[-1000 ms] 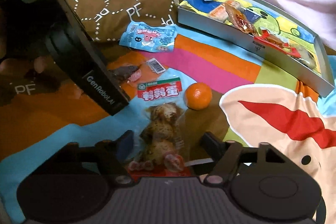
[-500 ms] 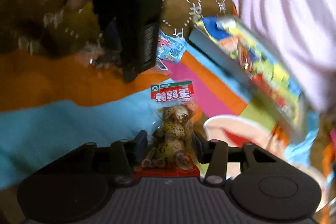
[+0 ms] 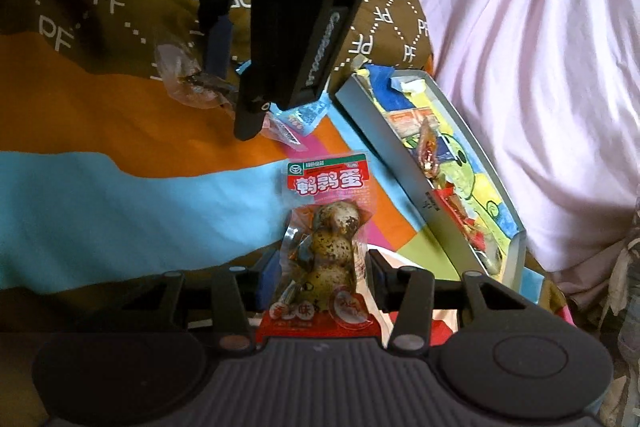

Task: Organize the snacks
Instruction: 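Lift and carry the jerky and quail egg packets over the tray with both tools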

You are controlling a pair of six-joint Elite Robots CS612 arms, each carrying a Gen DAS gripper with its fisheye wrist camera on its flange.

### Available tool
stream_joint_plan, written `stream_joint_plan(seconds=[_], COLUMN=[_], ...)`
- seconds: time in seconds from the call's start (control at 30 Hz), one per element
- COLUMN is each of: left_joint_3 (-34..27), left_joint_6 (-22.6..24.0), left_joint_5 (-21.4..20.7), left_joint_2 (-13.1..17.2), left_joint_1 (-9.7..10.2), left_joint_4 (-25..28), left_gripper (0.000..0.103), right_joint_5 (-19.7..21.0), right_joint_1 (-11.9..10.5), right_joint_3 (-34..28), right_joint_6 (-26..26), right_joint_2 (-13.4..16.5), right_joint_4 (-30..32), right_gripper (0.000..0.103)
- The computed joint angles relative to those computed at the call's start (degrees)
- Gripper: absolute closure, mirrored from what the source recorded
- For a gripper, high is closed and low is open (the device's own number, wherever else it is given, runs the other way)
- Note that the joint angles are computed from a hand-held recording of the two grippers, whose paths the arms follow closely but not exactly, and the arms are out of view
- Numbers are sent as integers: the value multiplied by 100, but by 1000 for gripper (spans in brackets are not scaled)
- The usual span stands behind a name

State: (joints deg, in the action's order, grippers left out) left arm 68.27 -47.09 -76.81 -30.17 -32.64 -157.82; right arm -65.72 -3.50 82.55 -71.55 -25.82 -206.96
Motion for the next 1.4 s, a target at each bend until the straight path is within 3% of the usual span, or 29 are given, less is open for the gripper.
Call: stream_joint_plan(seconds=[0.2,0.43,0.53,0.67,0.83,0.97,1.13,1.23,1.4], left_joint_3=[194,295,207,-158,-973,-1585,-2273,-2675,-3038], left_joint_6=[-52,207,231,268,739,991,902,703,588], left_joint_5=[189,1345,1659,2049,2566,2567,2594,2550,2346], left_joint_2=[-88,-98,-15,201,610,911,1290,1494,1666], left_joint_1=[-48,-247,-291,-300,-207,-77,59,144,241], left_joint_4=[-459,-1090,-1365,-1679,-2002,-2109,-1818,-1299,-868], left_gripper=[56,56,56,56,56,56,56,56,56], right_joint_5=[54,327,419,426,346,269,166,21,-117], right_joint_1=[-37,-89,-96,-81,-36,22,86,145,198], right_joint_3=[32,-22,-125,-372,-989,-1596,-2255,-2641,-3152], right_joint_6=[235,847,1213,1842,2910,3681,4155,4352,4684], right_joint_2=[-19,-15,12,79,217,398,661,827,1058], right_joint_4=[-292,-646,-773,-957,-836,-677,-383,-97,345], right_gripper=[52,52,52,52,52,52,52,52,52])
